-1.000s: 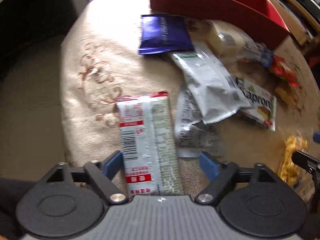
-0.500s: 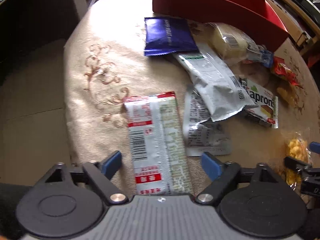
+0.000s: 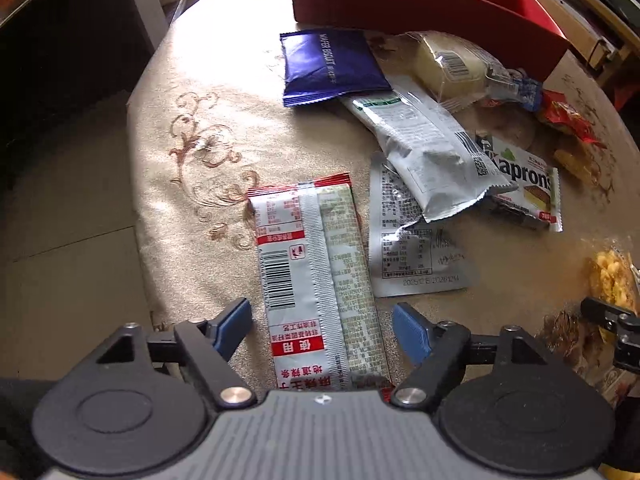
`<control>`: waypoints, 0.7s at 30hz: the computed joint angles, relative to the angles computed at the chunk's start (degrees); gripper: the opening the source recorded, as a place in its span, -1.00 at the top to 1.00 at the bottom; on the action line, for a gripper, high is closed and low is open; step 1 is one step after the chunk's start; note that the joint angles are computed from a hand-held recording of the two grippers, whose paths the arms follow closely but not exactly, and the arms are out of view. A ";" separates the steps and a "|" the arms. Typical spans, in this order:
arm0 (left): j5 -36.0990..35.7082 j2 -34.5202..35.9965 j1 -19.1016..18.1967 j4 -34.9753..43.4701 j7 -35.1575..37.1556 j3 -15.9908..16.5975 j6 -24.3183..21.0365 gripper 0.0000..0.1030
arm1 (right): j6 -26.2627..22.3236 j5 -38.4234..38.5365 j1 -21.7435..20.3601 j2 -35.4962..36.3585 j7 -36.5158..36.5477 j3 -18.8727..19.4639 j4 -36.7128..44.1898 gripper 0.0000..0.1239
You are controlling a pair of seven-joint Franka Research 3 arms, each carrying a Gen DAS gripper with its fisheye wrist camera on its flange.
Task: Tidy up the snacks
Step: 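Lift the red-and-white packet with the left tool while the right tool lifts the cake bag, then carry both packets into the red box and open both tools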
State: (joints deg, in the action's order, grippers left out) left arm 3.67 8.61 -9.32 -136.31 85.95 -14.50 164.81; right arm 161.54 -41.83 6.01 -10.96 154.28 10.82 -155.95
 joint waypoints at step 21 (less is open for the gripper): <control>-20.25 -6.67 0.61 -3.79 14.41 -0.89 1.94 0.21 | 5.36 -5.71 -4.61 -2.62 7.00 3.24 -0.01 0.27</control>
State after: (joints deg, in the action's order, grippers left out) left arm -16.58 1.94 -8.71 -140.10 100.36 -15.38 166.74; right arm 166.90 -47.54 1.39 -13.58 161.27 14.06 -155.96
